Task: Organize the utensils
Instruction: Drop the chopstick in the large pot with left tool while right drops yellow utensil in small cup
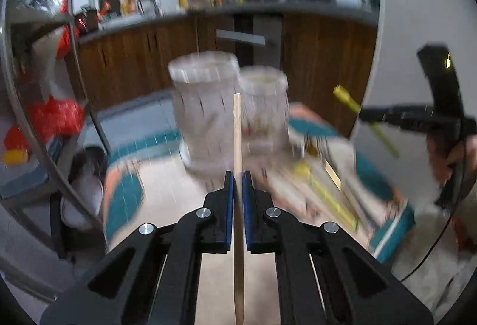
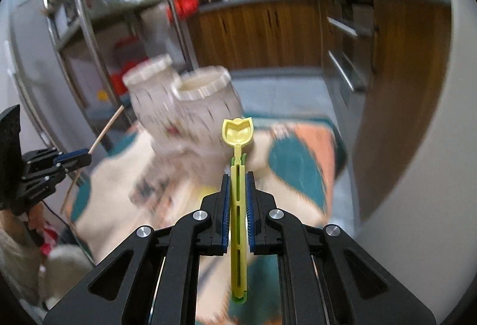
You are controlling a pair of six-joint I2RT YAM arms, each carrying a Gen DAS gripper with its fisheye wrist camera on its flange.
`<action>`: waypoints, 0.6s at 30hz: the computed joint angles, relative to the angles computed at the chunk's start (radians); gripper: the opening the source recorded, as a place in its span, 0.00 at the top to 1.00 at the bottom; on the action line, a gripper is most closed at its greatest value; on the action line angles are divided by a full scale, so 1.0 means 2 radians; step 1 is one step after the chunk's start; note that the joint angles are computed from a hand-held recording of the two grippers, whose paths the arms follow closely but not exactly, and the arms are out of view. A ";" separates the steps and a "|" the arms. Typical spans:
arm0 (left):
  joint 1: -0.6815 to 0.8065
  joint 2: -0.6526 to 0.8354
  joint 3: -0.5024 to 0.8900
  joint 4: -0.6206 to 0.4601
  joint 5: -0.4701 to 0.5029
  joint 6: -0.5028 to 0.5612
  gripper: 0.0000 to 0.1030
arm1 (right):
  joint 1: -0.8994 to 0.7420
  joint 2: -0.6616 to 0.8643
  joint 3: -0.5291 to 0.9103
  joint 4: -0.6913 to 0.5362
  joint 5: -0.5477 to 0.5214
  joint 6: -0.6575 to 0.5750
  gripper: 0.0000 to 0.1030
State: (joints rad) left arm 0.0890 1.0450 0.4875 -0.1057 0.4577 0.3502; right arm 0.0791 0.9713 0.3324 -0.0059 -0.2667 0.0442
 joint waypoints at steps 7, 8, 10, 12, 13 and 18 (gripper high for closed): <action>-0.011 0.065 0.076 0.095 0.007 -0.086 0.94 | 0.036 0.079 0.061 0.106 0.001 0.050 0.90; -0.020 0.080 0.090 0.111 -0.004 -0.095 0.94 | 0.040 0.092 0.070 0.123 0.004 0.057 0.90; -0.032 0.110 0.118 0.133 -0.018 -0.111 0.94 | 0.042 0.120 0.087 0.155 0.000 0.068 0.90; -0.041 0.151 0.157 0.153 -0.024 -0.137 0.94 | 0.044 0.154 0.108 0.190 0.000 0.083 0.90; -0.042 0.169 0.174 0.158 -0.020 -0.151 0.94 | 0.046 0.172 0.118 0.208 0.000 0.089 0.90; -0.064 0.245 0.231 0.203 -0.062 -0.189 0.94 | 0.043 0.263 0.159 0.291 -0.010 0.137 0.90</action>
State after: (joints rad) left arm -0.0389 1.5346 0.9494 0.3002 0.3341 -0.0279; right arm 0.1653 1.4965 0.6495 0.5764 -0.2865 0.3185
